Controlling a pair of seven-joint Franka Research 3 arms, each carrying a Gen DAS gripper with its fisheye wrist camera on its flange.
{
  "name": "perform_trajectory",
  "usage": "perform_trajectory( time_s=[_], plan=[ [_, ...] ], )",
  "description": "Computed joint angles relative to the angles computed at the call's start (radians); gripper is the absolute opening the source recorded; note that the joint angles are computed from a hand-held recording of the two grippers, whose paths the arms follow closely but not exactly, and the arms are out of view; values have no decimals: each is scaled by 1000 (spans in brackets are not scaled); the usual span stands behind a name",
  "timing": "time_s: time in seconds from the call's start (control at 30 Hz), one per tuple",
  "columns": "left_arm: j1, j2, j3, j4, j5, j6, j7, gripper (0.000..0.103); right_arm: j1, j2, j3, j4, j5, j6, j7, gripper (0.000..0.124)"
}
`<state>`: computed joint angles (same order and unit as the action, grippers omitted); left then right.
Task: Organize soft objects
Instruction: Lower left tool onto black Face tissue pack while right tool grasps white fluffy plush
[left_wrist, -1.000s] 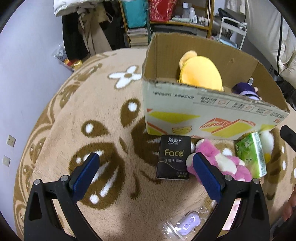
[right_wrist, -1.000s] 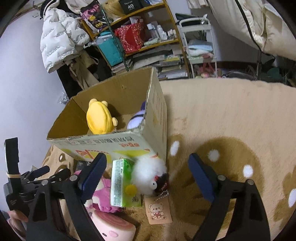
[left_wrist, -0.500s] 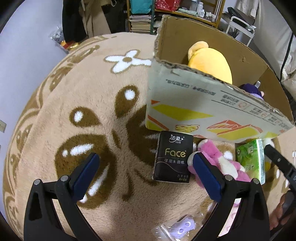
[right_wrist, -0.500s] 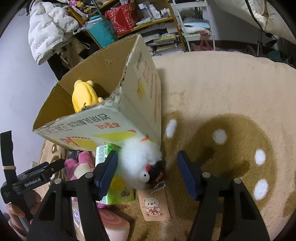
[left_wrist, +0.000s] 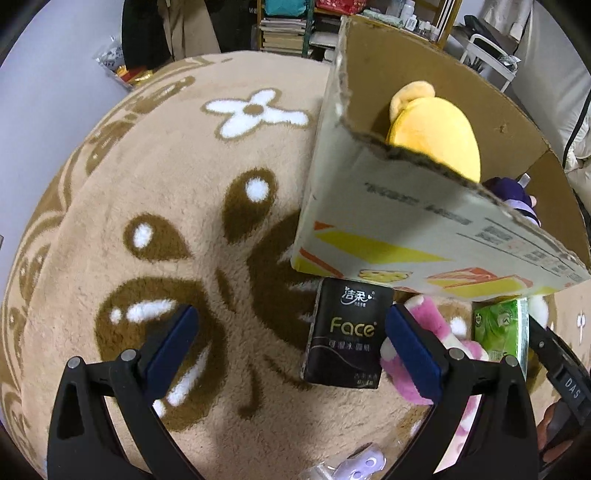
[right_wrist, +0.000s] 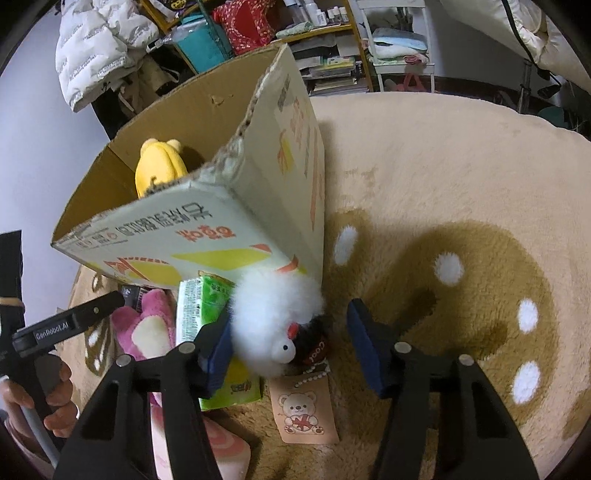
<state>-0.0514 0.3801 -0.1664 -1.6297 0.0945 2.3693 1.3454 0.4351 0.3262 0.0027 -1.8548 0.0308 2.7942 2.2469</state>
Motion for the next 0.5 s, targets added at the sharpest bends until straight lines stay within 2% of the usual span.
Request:
perform_trajectory(
  time_s=[0.2, 0.5],
  plan=[
    [23, 29, -20, 30, -64, -27, 37, 100, -19, 11, 19, 10, 45, -6, -37, 62],
    [25, 77, -25, 84, -100, -64, 69, 100, -23, 18, 25, 27, 75, -24, -74, 62]
  ],
)
